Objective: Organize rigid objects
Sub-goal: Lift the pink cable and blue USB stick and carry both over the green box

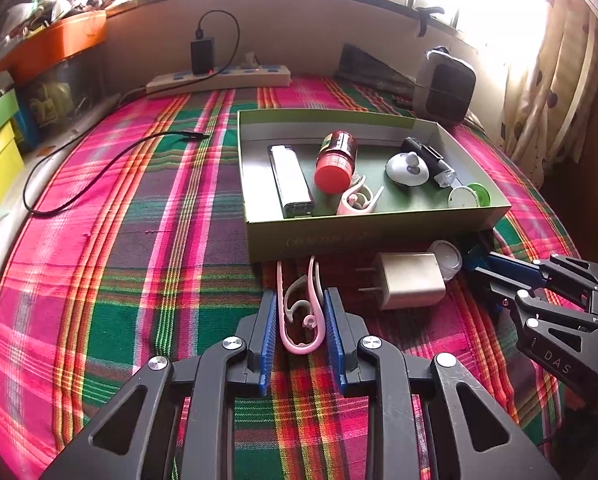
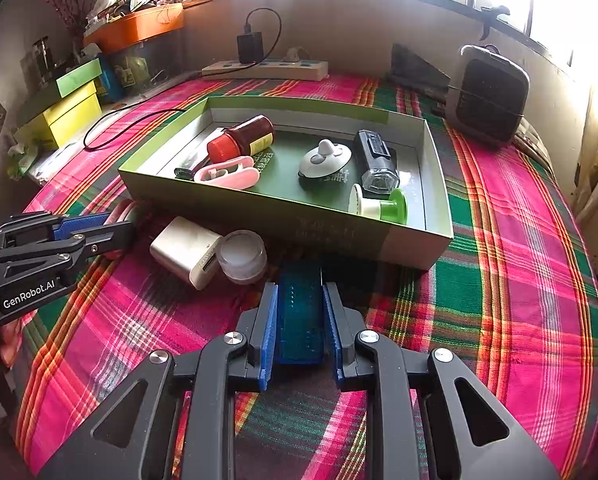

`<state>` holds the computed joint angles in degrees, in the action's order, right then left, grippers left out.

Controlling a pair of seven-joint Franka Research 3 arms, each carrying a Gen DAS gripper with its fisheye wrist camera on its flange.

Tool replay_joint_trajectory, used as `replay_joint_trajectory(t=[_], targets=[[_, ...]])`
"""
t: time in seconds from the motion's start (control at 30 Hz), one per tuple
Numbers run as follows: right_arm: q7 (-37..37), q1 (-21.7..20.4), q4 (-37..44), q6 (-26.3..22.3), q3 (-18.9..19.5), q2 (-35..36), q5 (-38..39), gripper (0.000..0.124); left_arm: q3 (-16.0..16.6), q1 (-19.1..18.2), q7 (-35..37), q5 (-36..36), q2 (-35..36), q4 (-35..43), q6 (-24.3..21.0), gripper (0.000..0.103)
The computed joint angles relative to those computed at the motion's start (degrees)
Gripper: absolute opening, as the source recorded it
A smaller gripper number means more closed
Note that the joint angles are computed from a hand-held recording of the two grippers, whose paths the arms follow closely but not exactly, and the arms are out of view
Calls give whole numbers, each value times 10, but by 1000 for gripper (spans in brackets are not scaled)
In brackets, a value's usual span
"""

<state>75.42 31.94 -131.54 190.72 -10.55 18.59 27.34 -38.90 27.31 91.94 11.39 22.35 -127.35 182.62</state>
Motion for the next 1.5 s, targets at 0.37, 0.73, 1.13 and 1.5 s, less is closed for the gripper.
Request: replay_joint_trajectory(t=[0.37,0.73,1.13,1.5], targets=[[-12,-7,-15,16,16,-12,12,23,-31,37,-16,26,-11,-23,18,22],[-10,-73,-35,38,84,-30,7,23,-61,74,-53,72,-20,-36,28,22],[-9,-92,-46,50,104,-51,2,23,-130,146,-69,110,-7,-29,24,22],[-21,-93,-21,41,98,-48,5,23,-138,145,-48,94,15,8,6,22]])
